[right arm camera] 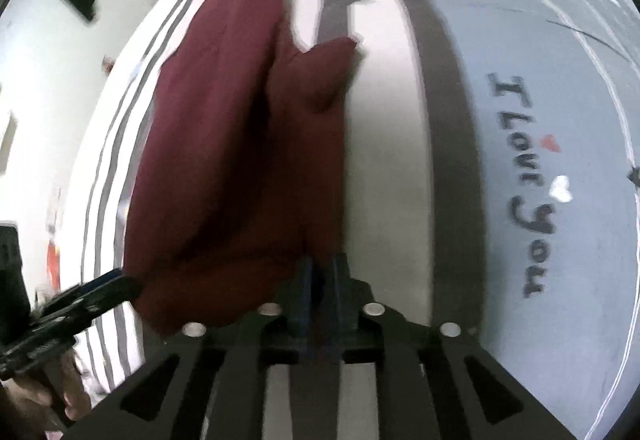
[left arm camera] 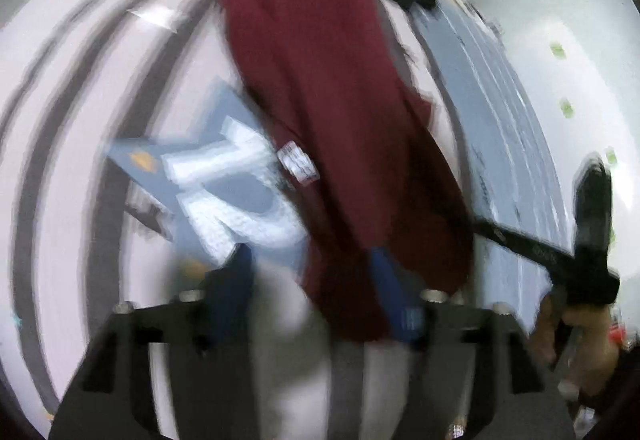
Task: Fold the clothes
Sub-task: 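Grasp the maroon t-shirt with the right tool while the left tool grasps it too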
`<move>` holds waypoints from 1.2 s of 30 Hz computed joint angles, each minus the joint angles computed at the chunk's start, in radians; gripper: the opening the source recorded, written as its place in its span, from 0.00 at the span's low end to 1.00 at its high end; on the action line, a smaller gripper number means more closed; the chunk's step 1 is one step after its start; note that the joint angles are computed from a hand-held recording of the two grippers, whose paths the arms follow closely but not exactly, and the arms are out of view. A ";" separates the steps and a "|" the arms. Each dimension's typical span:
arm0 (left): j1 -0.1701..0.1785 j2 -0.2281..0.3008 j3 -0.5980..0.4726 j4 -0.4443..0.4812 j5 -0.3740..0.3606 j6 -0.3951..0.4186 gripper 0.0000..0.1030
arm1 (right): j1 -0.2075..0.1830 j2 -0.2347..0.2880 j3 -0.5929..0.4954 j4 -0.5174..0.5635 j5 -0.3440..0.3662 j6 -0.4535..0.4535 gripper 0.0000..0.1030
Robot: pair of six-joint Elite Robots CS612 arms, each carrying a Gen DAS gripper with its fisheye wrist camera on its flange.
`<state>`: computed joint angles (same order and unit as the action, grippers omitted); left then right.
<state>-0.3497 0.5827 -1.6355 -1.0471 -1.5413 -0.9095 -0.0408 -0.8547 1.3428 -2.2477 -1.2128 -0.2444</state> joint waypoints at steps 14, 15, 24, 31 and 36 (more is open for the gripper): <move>0.181 -0.038 0.329 -0.395 -0.043 0.078 0.71 | 0.028 0.235 -0.310 -0.055 0.018 0.075 0.52; 0.186 -0.043 0.356 -0.422 -0.054 0.094 0.71 | 0.031 0.251 -0.335 -0.042 0.025 0.076 0.52; 0.180 -0.107 0.485 -0.435 -0.052 0.274 0.22 | 0.049 0.309 -0.414 0.013 0.096 0.035 0.27; 0.173 -0.126 0.438 -0.495 -0.069 0.305 0.02 | 0.028 0.285 -0.393 -0.010 0.146 0.082 0.07; 0.168 -0.139 0.306 -0.432 0.027 0.244 0.01 | -0.023 0.216 -0.339 -0.151 0.096 0.176 0.06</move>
